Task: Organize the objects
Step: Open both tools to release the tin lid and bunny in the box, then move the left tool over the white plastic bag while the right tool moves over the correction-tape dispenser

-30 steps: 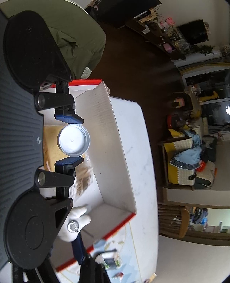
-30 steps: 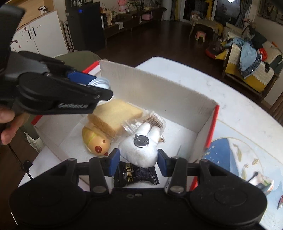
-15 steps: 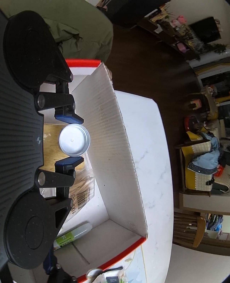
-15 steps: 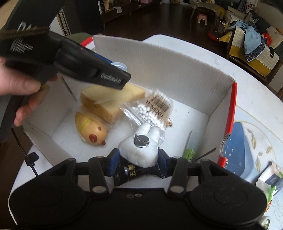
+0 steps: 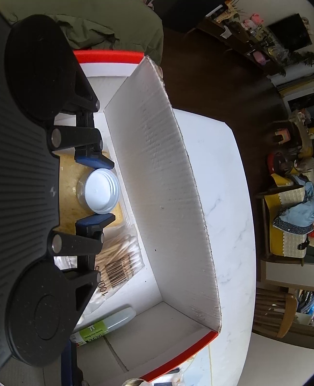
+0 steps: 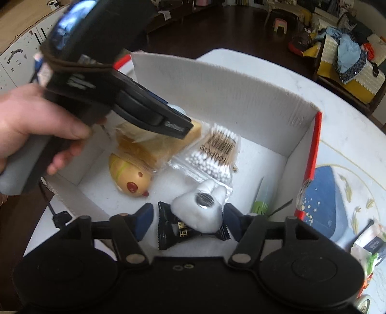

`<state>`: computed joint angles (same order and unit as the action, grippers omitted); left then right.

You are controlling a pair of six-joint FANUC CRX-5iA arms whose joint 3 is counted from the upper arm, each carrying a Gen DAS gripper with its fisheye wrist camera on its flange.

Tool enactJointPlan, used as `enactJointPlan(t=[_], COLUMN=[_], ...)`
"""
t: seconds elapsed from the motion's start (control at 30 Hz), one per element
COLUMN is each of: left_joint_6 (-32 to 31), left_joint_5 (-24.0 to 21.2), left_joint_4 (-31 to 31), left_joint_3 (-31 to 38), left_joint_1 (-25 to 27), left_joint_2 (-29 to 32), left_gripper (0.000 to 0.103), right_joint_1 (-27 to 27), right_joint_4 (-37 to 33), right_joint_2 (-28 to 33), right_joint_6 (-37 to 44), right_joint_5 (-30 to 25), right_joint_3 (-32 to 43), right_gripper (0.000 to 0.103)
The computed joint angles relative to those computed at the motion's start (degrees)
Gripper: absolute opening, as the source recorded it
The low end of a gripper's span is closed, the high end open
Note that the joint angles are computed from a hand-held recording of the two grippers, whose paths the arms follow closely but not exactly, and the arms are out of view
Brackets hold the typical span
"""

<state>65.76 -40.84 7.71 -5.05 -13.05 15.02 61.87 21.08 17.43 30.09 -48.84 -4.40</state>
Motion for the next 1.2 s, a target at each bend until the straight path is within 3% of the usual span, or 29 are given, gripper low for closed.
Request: enactJointPlan(t=[0.1, 0.17, 0.2, 0.63, 0.8, 1.07, 1.2], left_joint_6=[-0.5, -2.12, -2.69, -6.11, -7.15, -7.95, -6.37], left_joint_5=[0.29, 1.28, 1.78, 6.08, 7.05, 8.73, 8.24], left_joint_4=[1.48, 3.0, 3.42, 9.52, 12.66, 16.72, 17.72], left_joint_3=[-0.63, -1.99, -2.62, -10.06, -14.55, -21.43, -23.66], left_joint_1=[0.22, 0.48, 0.51, 1.72, 2.3, 2.32, 1.76], left_joint_2=[-0.25, -0.94, -1.31, -8.97, -14.17, -22.73, -26.06], left_gripper=[0.043, 0.062, 0.065, 0.066, 0.066, 0.08, 0.083], right_joint_1=[0.42, 0.7, 0.74, 2.04, 2.77, 4.48, 5.88], right_joint_4=[0.93, 2.02, 2.4, 11.07, 18.76, 27.48, 30.48], right_joint_2=[-1.03, -1.85, -2.22, -9.76, -15.07, -21.74, -24.95], right_joint_6=[-0.6, -1.68, -2.03, -12.89, -21.33, -30.14, -33.73], right_joint_5=[0.41, 0.8, 0.89, 4.61, 10.3, 13.43, 13.35], right_joint_3=[-0.95, -1.93, -2.33, -10.91, -18.14, -25.45, -28.75], right_gripper=[0.065, 0.065, 0.065, 0.075, 0.086, 0.102, 0.102])
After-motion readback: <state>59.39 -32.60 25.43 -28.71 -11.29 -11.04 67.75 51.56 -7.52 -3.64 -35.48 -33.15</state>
